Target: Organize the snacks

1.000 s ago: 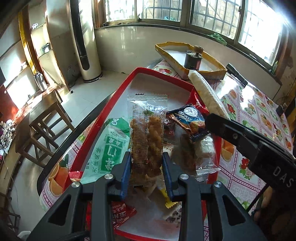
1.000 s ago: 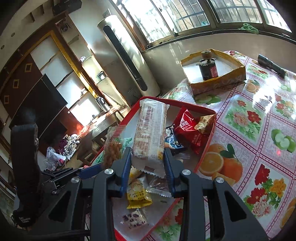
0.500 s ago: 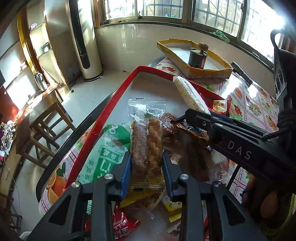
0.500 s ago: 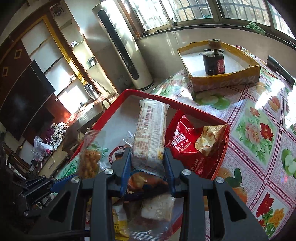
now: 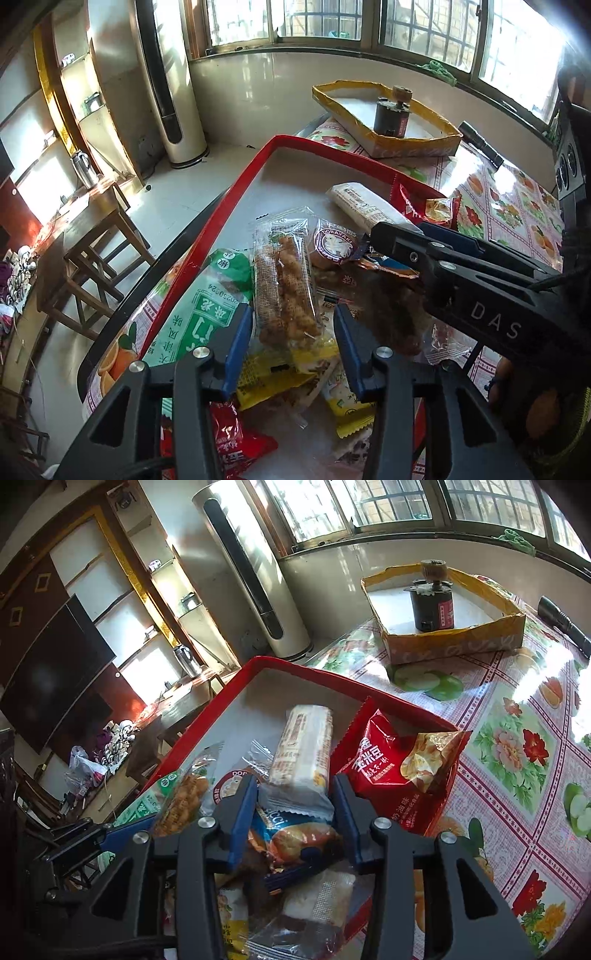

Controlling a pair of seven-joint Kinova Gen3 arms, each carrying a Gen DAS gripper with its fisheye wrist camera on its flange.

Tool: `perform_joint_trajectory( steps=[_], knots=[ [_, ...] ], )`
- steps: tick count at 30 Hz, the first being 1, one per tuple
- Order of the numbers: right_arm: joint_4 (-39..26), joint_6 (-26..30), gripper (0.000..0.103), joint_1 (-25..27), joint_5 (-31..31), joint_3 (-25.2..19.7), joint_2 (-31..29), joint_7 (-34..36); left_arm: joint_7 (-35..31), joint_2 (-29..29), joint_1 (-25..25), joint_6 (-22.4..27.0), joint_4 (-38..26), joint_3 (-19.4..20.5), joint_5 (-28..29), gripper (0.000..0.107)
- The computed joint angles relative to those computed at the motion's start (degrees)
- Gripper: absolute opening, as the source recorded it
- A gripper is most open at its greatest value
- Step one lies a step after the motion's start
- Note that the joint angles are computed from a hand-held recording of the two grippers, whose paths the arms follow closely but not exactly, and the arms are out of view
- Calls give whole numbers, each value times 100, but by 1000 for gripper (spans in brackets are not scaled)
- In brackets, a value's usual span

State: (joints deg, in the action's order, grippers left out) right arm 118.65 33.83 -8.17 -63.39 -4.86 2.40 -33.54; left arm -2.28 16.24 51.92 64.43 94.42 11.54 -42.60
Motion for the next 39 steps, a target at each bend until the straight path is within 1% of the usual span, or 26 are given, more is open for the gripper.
perform_joint_trajectory(
  steps=[1, 2, 4, 7, 9, 12, 13, 15, 19, 21, 24, 25, 27, 29, 34, 38, 39],
  knots=[
    [48, 35, 54, 32, -76, 17, -55, 102, 95, -5, 82, 68, 7, 5, -70, 51],
    [104, 66, 58, 56, -145, 43, -123, 202, 176, -8, 152, 135, 5, 16, -132, 58],
    [183, 200, 63, 87, -231, 118, -240, 390, 388, -14, 307, 333, 10, 44, -254, 64],
    [312, 487, 69, 130, -327, 274, -435, 776, 649, -79, 499, 597, 71, 142, -362, 64],
    [399, 725, 79, 149, -341, 389, -588, 1091, 769, -100, 660, 818, 106, 235, -490, 64],
    [522, 1273, 84, 204, -328, 618, -802, 1651, 1033, -42, 998, 1384, 118, 352, -666, 73],
    [560, 1418, 85, 216, -282, 669, -882, 1801, 1103, -74, 1045, 1452, 171, 410, -646, 74],
    [653, 1633, 92, 237, -112, 759, -1077, 2066, 1157, -184, 1078, 1468, 308, 506, -546, 74],
    [899, 1992, 93, 214, 190, 1010, -1429, 2743, 1582, -425, 1113, 1522, 578, 674, -338, 74],
    [1044, 2237, 93, 211, 304, 1164, -1582, 3137, 1834, -514, 1138, 1585, 674, 763, -314, 74],
    [1308, 2491, 96, 225, 447, 1366, -1780, 3744, 2045, -528, 1174, 1694, 693, 888, -315, 74],
    [1404, 2519, 96, 228, 477, 1400, -1846, 3936, 2077, -519, 1191, 1715, 688, 920, -326, 74],
    [1544, 2432, 96, 227, 563, 1345, -1986, 4098, 2119, -460, 1259, 1783, 652, 970, -369, 74],
    [1620, 2305, 96, 203, 611, 1290, -2045, 4076, 2079, -416, 1325, 1809, 609, 999, -387, 74],
    [1693, 2106, 97, 119, 513, 1284, -2001, 4003, 2044, -419, 1466, 1815, 586, 1011, -400, 74],
    [1669, 1998, 97, 31, 469, 1218, -2011, 3877, 2186, -527, 1480, 1787, 663, 1021, -396, 74],
    [1660, 1981, 97, -3, 453, 1205, -1993, 3862, 2302, -521, 1522, 1859, 686, 1036, -459, 74]
  ],
)
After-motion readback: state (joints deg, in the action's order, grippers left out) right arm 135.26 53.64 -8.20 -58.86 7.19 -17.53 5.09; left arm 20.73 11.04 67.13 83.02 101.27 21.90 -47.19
